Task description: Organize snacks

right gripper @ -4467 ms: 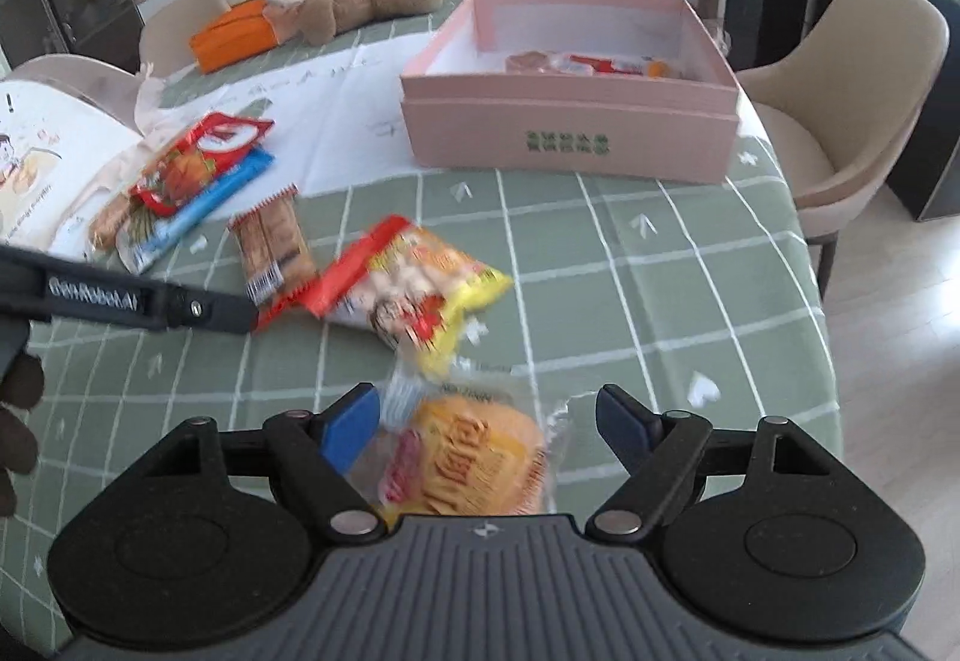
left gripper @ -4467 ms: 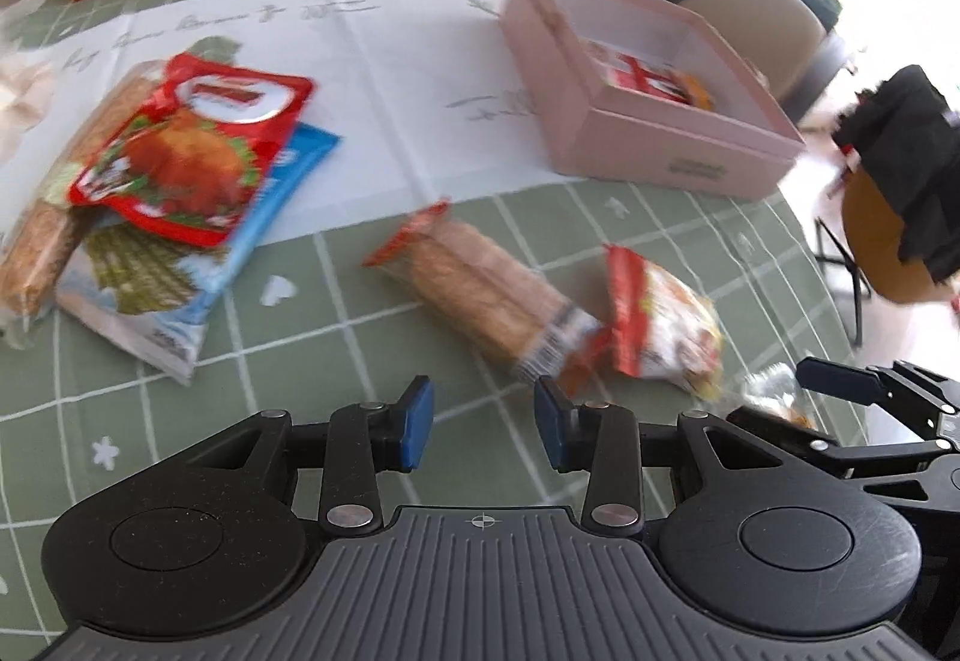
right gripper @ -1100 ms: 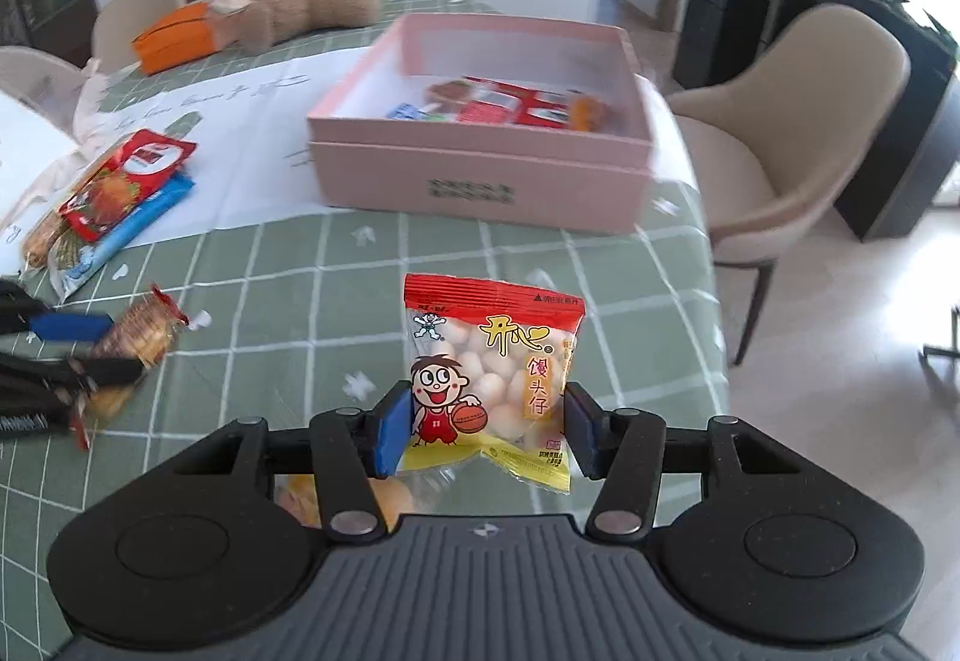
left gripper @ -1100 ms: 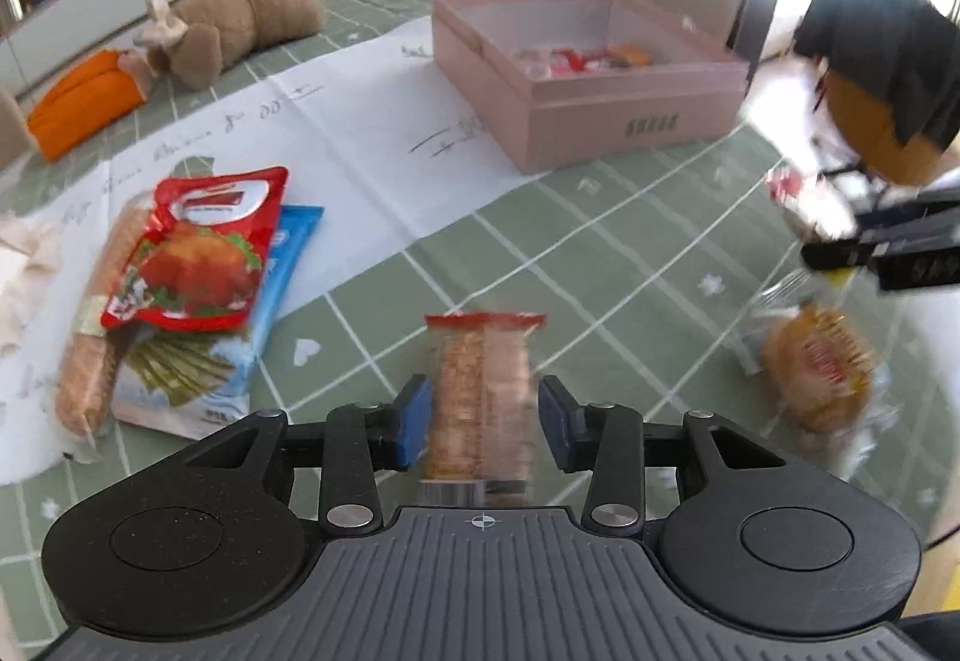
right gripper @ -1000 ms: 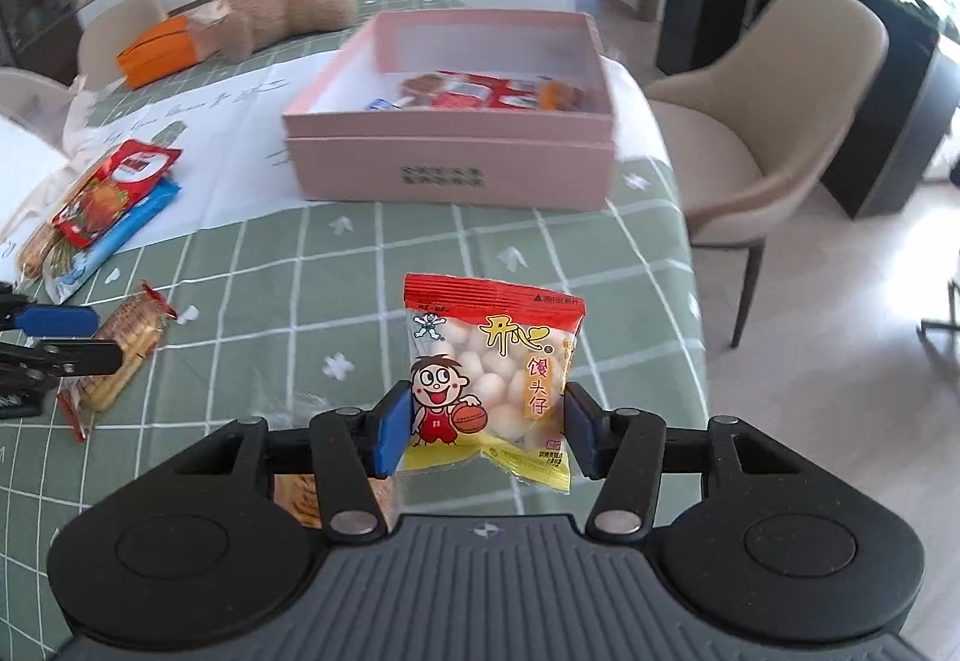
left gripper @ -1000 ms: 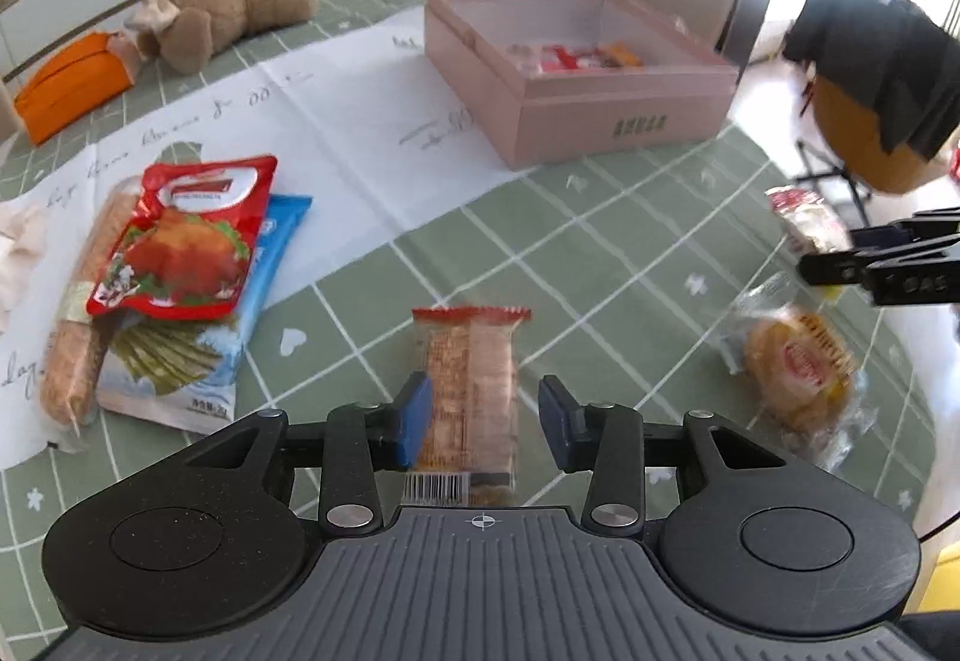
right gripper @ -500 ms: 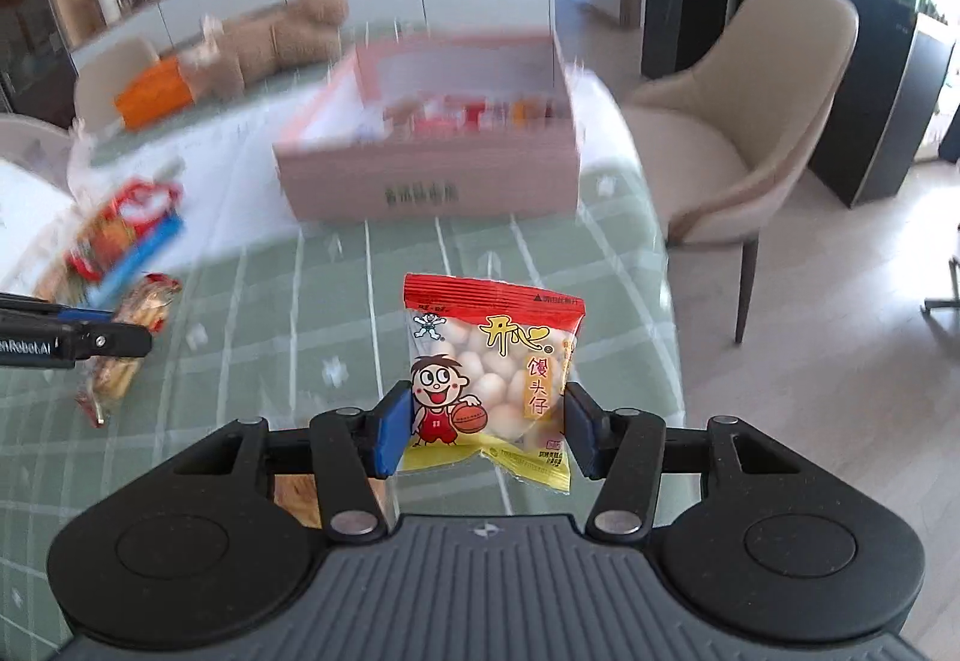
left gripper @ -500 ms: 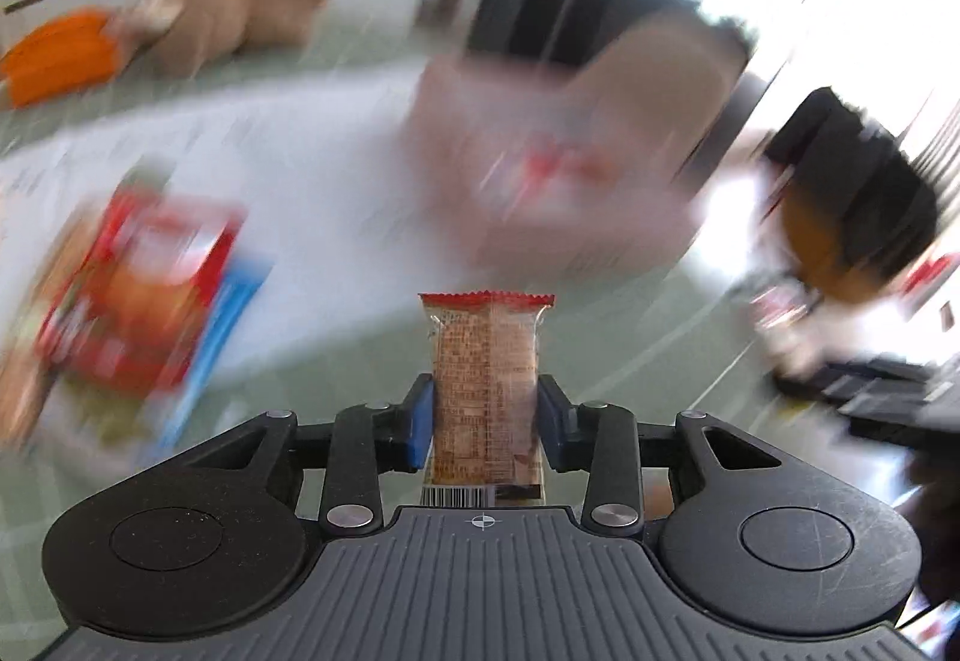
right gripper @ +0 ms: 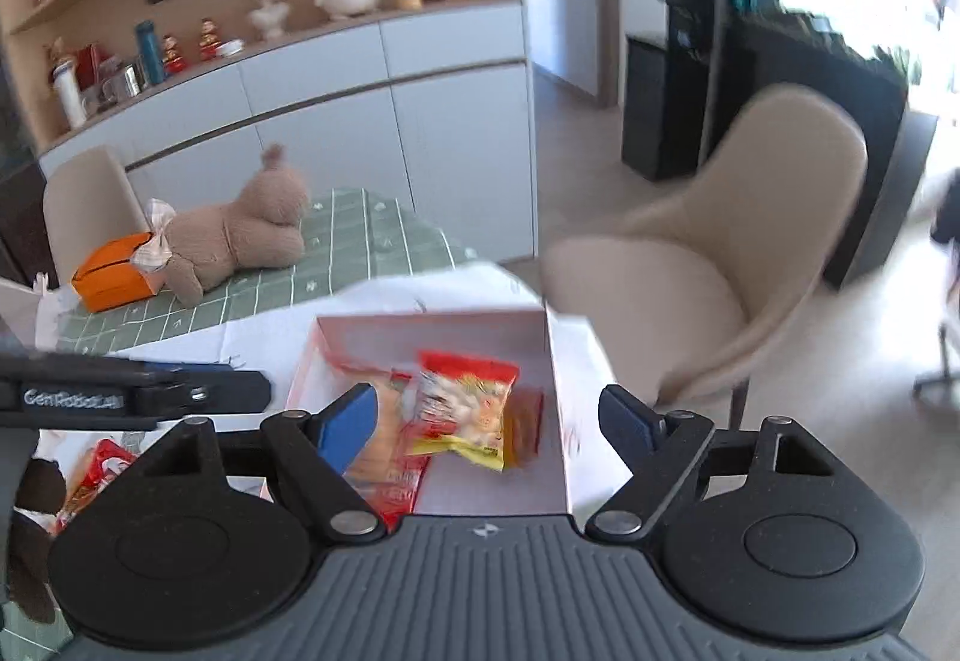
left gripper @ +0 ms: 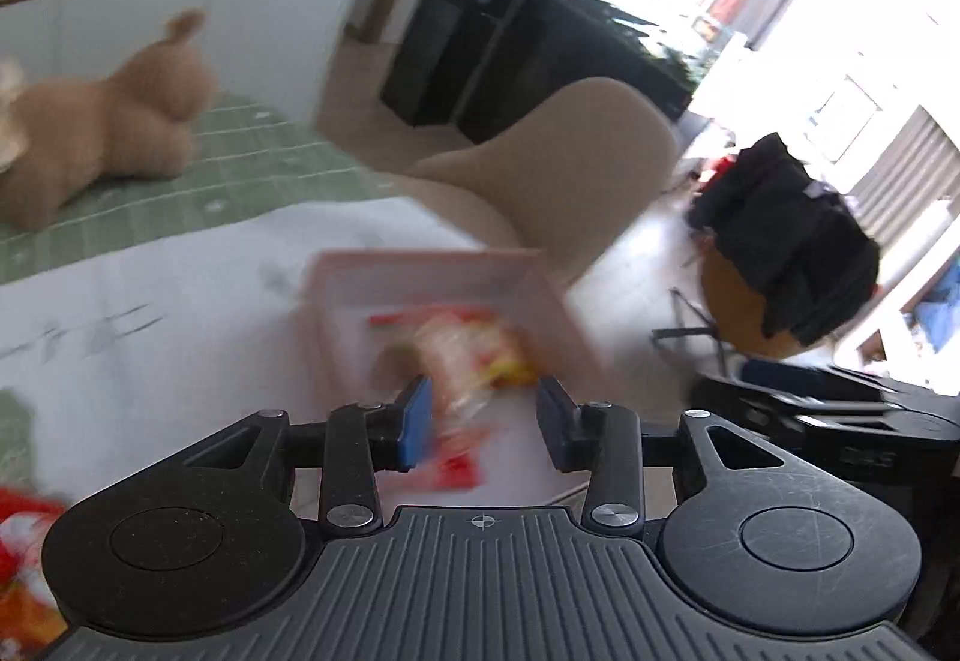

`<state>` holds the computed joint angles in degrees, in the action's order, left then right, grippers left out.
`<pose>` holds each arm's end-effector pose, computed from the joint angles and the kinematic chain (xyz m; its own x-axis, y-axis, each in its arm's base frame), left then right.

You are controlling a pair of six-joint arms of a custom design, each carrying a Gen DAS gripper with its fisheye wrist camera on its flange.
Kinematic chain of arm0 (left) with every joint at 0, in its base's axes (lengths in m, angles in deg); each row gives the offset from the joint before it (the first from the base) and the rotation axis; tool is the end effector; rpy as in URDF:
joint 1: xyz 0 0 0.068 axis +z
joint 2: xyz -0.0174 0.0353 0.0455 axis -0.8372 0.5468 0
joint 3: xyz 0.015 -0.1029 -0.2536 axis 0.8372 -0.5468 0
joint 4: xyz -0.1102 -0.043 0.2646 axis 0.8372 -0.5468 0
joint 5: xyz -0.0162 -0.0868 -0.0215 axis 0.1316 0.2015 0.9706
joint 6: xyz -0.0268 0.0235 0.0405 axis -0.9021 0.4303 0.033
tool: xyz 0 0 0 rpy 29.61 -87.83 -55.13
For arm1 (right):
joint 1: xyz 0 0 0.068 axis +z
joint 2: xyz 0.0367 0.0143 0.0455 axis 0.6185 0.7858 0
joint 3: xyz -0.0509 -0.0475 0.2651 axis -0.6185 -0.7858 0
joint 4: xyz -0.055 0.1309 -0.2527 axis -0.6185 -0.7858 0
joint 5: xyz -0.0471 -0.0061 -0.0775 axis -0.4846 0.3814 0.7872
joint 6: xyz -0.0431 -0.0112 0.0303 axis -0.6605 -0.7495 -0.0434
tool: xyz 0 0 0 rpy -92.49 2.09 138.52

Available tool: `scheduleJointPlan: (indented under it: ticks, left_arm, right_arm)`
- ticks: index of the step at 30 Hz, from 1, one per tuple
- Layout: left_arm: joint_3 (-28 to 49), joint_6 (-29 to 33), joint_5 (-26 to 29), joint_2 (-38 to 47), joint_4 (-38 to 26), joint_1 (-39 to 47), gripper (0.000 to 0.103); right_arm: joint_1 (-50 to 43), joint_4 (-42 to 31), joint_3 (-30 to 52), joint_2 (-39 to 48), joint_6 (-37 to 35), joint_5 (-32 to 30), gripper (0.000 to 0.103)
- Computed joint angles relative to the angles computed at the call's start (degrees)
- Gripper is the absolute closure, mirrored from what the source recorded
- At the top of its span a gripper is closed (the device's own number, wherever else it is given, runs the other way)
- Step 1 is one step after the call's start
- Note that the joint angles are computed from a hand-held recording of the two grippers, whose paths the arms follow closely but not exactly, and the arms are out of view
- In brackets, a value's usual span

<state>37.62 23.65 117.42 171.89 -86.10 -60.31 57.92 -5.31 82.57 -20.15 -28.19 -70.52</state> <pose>0.3763 -0.0435 0.1761 -0.7422 0.1696 -0.6484 0.5050 0.7776 -0.3747 0.2571 0.0821 0.2174 -0.6577 0.2115 -0.7230 0.1565 0.9772 0.1435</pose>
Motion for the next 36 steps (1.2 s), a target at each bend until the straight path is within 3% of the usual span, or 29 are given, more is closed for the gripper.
scheduleJointPlan:
  ticks: [6,11,14,18,26,31,36]
  left_arm:
    - [-5.0,11.0,-13.1,-1.2,4.2,10.3,0.060]
    - [-3.2,6.3,-21.3,5.6,6.0,19.7,0.061]
    - [-4.1,5.4,-21.9,7.8,6.4,21.4,0.060]
    - [-12.5,4.6,-23.2,2.9,11.2,19.3,0.061]
    - [-23.0,7.1,-15.4,-6.1,8.4,15.4,0.061]
    - [-27.0,9.3,-17.0,-10.2,8.7,13.6,0.062]
    - [-28.2,11.2,-18.8,-10.7,9.6,15.6,0.063]
  right_arm:
    - [5.9,1.7,-8.5,1.2,1.3,3.0,0.021]
    - [9.0,6.4,-12.7,3.6,8.4,-3.3,0.021]
    - [12.2,8.1,-12.3,6.7,10.9,-3.9,0.021]
    - [15.6,8.0,-12.1,7.0,12.5,-3.9,0.021]
    - [21.3,7.7,-8.9,10.2,14.7,-1.6,0.021]
    - [23.1,8.1,-5.3,13.9,14.0,-1.8,0.021]
    - [25.0,8.3,2.0,23.5,12.4,-3.5,0.021]
